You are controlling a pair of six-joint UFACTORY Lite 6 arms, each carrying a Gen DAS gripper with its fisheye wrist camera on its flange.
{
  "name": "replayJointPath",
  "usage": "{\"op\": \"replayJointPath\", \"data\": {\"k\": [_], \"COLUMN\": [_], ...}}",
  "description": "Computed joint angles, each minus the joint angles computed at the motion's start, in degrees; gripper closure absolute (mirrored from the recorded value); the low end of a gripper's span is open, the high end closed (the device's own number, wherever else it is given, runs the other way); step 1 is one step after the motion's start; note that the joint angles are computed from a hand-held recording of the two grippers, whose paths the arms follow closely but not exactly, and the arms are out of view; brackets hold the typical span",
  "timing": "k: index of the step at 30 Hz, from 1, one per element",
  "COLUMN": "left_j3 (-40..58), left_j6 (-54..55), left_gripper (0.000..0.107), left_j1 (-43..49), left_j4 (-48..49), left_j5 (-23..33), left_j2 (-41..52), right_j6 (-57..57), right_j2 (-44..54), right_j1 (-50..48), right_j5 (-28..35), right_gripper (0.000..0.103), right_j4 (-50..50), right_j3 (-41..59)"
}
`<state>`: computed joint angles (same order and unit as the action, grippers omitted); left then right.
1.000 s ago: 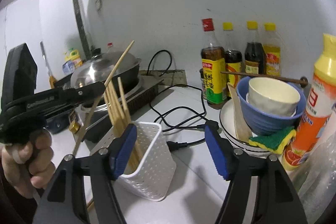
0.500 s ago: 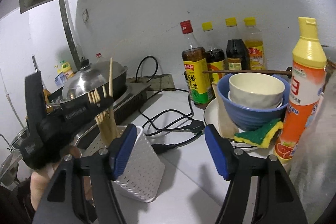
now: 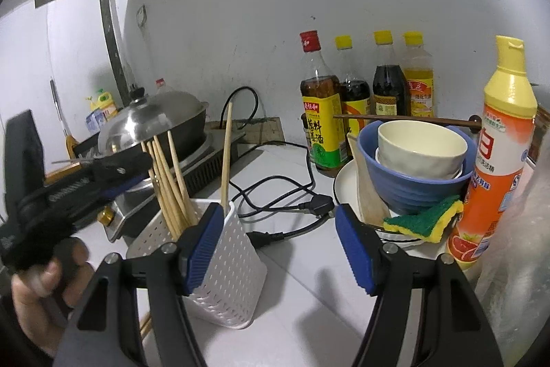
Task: Organize utensils
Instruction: 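Lower the held chopstick into the white holder and open the left tool, then move both tools back toward the last chopsticks on the counter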
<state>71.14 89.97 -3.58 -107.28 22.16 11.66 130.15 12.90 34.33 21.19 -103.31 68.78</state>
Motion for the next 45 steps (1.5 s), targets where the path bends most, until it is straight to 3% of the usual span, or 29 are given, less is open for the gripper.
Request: {"op": "replayJointPath", "data": {"k": [12, 26, 35, 45], "left_j3": [-6.8, -11.7, -11.7, -11.4], "left_j6": [-5.9, -7.1, -3.4, 0.6], "left_gripper": [0.069, 0.062, 0.057, 0.057], "left_j1": [9.5, 29.1, 40.8, 48.0], "left_j4": [11.0, 21.1, 24.5, 28.5], "left_j5": [8.0, 22.3, 28.1, 31.9], "left_j2": [-8.2, -10.7, -6.4, 0.1], "right_j6": [-17.3, -36.2, -37.7, -38.7], "right_j2": [3.2, 11.0, 16.7, 22.5], "right_j1": [3.9, 10.1, 17.7, 22.0], "right_j5": [3.2, 11.0, 15.8, 19.9], "right_gripper": [0.038, 0.038, 0.038, 0.042], "right_j4": [17.5, 35.8, 39.8, 45.2], "right_j3": [6.3, 20.7, 27.7, 31.9]}}
